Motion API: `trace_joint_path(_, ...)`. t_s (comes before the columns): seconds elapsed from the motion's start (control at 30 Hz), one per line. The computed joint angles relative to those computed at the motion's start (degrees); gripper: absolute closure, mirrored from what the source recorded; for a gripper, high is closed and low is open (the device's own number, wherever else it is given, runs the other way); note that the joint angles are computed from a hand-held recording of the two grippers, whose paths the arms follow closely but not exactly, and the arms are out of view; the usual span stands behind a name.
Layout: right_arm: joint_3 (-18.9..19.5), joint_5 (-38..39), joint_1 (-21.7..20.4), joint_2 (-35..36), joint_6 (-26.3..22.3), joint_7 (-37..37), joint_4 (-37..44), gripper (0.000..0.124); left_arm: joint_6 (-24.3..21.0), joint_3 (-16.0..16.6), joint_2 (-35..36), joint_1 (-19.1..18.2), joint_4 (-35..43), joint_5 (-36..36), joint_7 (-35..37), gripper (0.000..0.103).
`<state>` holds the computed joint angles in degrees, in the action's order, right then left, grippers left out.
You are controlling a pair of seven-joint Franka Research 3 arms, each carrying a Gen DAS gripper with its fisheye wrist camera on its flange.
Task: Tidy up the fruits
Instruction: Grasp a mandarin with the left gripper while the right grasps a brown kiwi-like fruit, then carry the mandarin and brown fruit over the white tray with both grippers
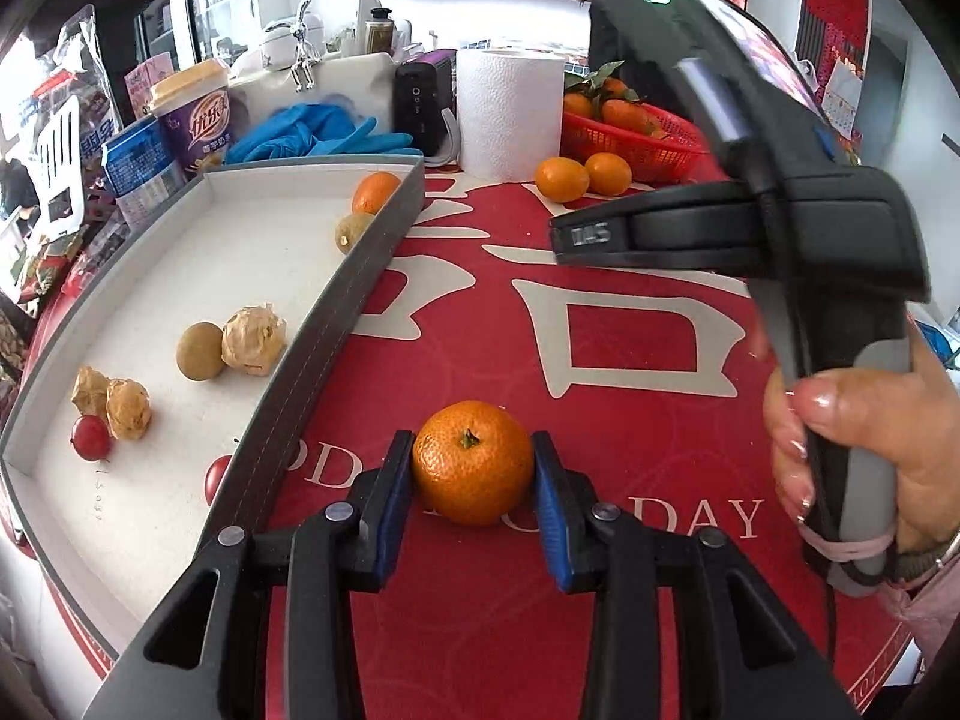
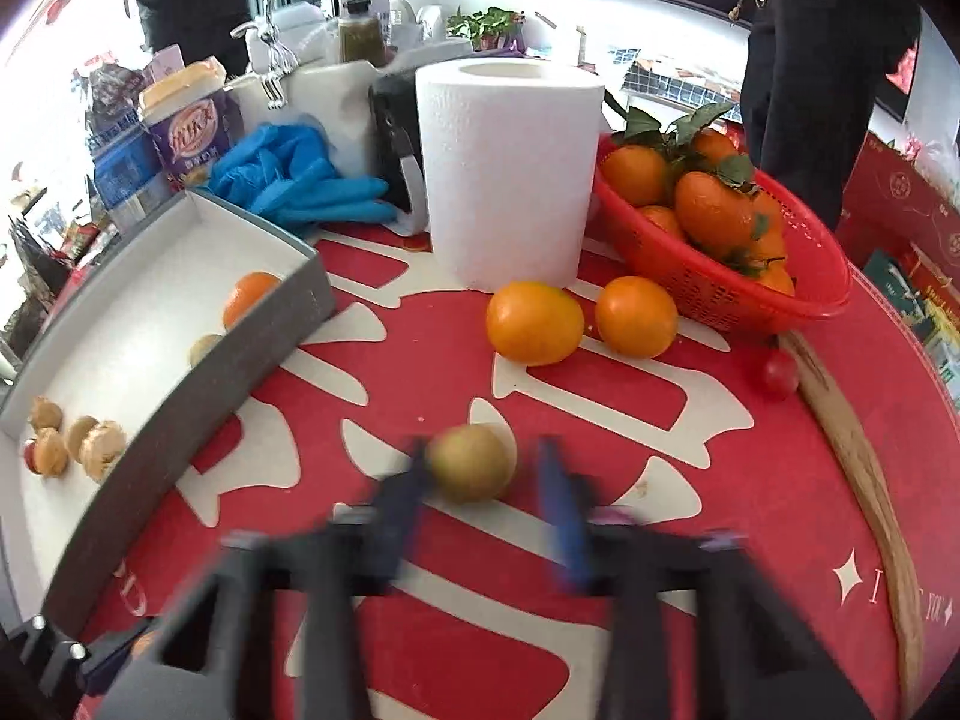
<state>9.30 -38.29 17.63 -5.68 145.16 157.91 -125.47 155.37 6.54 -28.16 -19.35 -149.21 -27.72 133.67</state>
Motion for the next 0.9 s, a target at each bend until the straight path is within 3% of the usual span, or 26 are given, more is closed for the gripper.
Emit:
trace_joint_path(0.2, -1.02, 10.28, -1.75, -7.85, 9.56, -2.75, -9.49, 0.094, -3.66, 1.76, -1.34, -0.49, 1.17, -3.27, 2.59, 0.062)
trace_joint_path(0.43, 3.17, 14.47, -5.55, -12.06, 9.33, -4.86, -11.51, 0.094, -3.21, 2.98, -2.39, 0.33, 3.55, -6.71, 4.48, 0.062)
trace_joint_path(0.63, 5.54, 16.03, -5.97, -9.11, 10.05, -6.74, -7.64, 0.094, -0.01, 3.06, 0.16, 3.64, 5.95, -6.28, 3.09, 0.062)
trace_joint_path(0.9, 5.21, 12.80, -2.03, -2.40, 7.69, -7.52, 0.99, 0.094, 3.16, 3.88, 4.67, 6.44, 8.51, -5.85, 2.55, 0.062)
